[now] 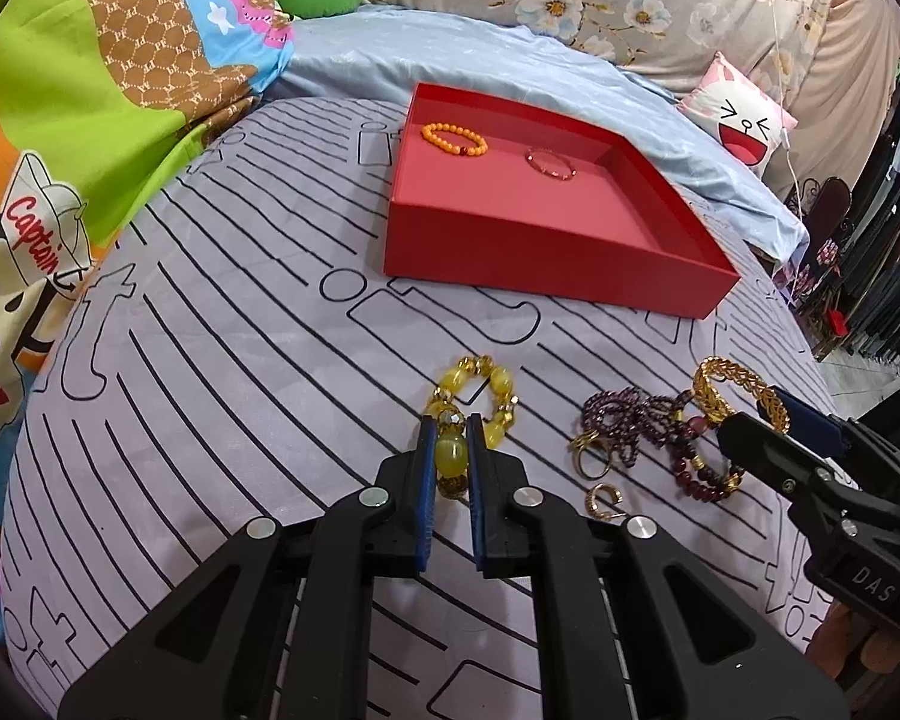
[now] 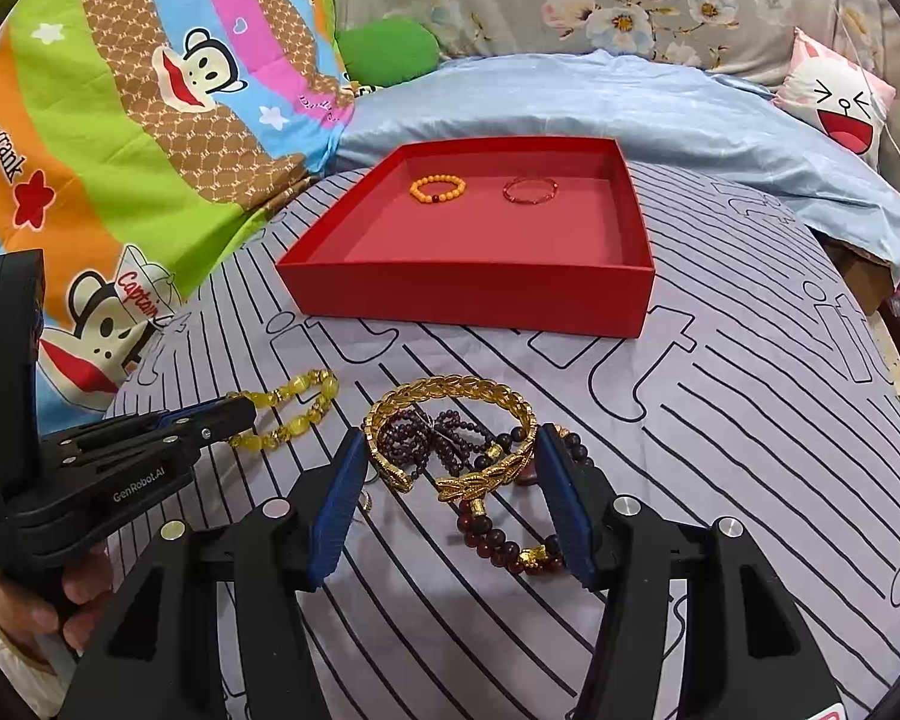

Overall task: Organize jewelry
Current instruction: 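Carry both pieces into the red tray and open both tools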

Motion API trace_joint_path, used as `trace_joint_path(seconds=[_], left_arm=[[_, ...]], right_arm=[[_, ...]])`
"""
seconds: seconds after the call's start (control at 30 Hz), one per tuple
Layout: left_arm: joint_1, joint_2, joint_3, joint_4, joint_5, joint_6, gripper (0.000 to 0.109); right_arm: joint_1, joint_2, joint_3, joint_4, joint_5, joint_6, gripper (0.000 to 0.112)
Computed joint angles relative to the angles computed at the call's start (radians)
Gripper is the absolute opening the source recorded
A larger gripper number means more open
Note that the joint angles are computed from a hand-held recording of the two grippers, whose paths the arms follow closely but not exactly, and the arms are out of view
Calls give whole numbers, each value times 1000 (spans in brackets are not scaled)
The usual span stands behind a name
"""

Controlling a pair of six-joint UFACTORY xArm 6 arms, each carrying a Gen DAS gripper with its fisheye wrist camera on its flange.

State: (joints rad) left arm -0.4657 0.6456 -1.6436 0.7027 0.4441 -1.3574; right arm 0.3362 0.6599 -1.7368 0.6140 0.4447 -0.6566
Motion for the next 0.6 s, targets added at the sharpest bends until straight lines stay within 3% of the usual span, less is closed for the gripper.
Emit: trace_joint_path(seconds=[0.33, 0.47, 0.6], left_arm=[[-5, -8, -75, -29, 18, 94, 9], [-2, 20, -171, -51, 39, 169, 9], [14, 80, -305, -72, 39, 237, 9]], right_arm=[[-6, 27, -77, 9, 6, 0, 55], [-16, 81, -179, -15, 27, 39, 55], [-30, 190, -376, -63, 92, 121, 55]])
